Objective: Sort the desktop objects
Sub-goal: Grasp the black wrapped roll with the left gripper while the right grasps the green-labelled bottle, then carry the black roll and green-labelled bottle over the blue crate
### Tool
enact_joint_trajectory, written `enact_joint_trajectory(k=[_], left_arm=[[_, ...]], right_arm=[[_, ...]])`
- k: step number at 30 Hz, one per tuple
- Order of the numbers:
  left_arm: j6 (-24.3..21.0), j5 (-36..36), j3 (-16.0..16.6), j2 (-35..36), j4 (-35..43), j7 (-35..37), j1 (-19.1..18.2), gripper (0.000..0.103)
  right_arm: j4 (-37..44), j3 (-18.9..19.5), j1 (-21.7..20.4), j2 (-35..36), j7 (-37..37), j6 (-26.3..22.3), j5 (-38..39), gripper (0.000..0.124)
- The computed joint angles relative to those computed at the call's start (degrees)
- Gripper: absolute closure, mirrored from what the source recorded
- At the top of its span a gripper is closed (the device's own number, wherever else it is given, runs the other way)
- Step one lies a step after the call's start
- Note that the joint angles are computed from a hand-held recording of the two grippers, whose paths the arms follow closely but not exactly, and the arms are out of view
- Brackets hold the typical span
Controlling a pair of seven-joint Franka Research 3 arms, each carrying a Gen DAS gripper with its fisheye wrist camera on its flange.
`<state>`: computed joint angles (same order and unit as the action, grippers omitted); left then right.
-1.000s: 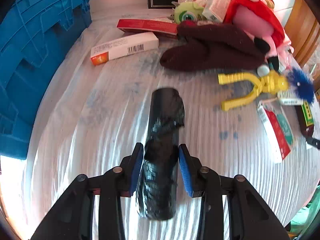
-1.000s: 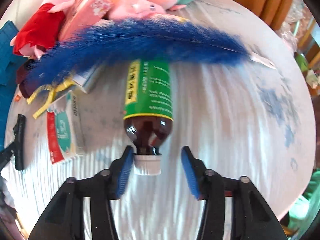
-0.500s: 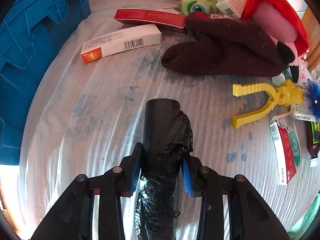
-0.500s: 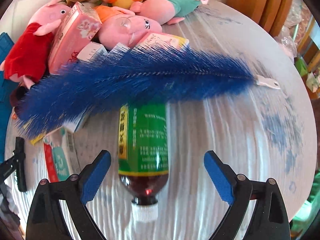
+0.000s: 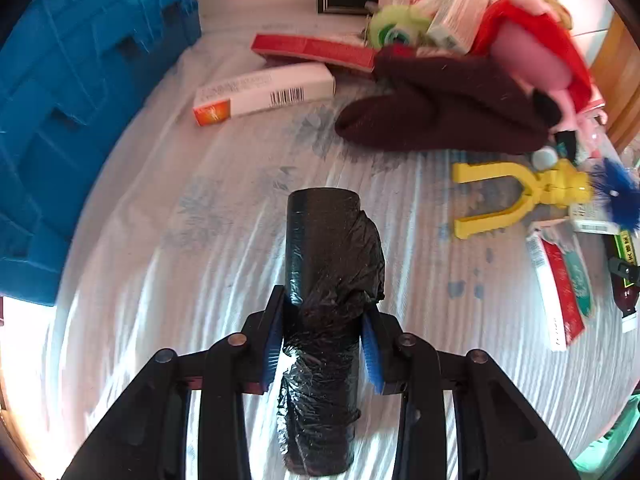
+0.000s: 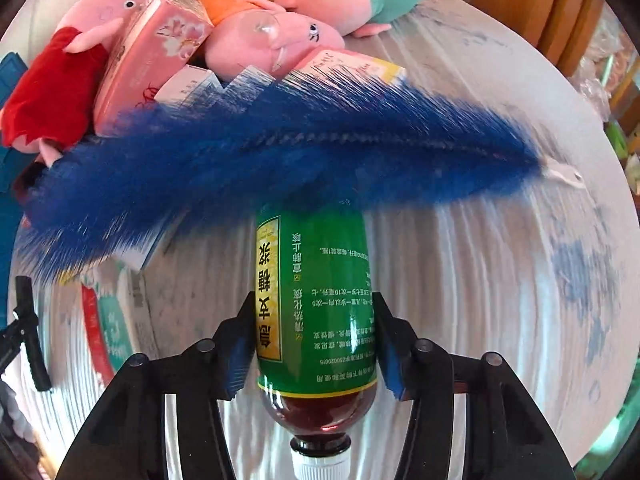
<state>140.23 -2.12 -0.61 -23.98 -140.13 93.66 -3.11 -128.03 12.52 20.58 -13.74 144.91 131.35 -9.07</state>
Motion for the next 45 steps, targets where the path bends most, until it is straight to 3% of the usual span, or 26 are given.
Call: enact_joint_trajectory(k=[10,16,23,28,32,36,41,45], left_arm=[[-0.75,-2.87,3.8,-13.47,-4.92,7.86,-2.59,0.069],[0.68,-5.09,7.85,-17.05,-4.49,14.78,-4.5,0.069],[3.8,-6.8,9.24,-20.49,-2.94,17.77,-4.72,0.069],[5.99,-5.55,7.09,-19.97,0.22,14.2,-3.43,0.069],[7.64,-3.27,5.56,-18.92,3.19,11.1,-2.48,0.069],[8.9,-1.61,5.46,-18.0,6.0,8.68,-2.28,0.069],[10.61,-1.47,7.45,-16.87,8.79,8.12,-3.18,0.069],[12.41,-2.51,10.75,-15.0,12.11,10.42,-4.23,0.069]], right_arm=[[-2.59,6.14,1.76,-9.59,9.27,-3.71,-0.56,0.073],[3.38,10.16,1.12,-9.57,14.81,-6.52,-7.78,0.073],[13.51,13.1,2.71,-4.09,18.7,-8.46,-17.62,0.073],[21.55,11.85,5.73,0.86,15.39,-7.33,-22.83,0.073],[27.05,9.66,7.7,5.16,12.42,-3.69,-26.37,0.073],[33.76,7.75,10.48,10.12,9.35,-2.45,-29.5,0.073],[44.82,5.56,15.03,17.67,6.37,-3.09,-33.19,0.073],[60.12,3.98,20.45,27.63,2.77,-7.16,-36.48,0.073]])
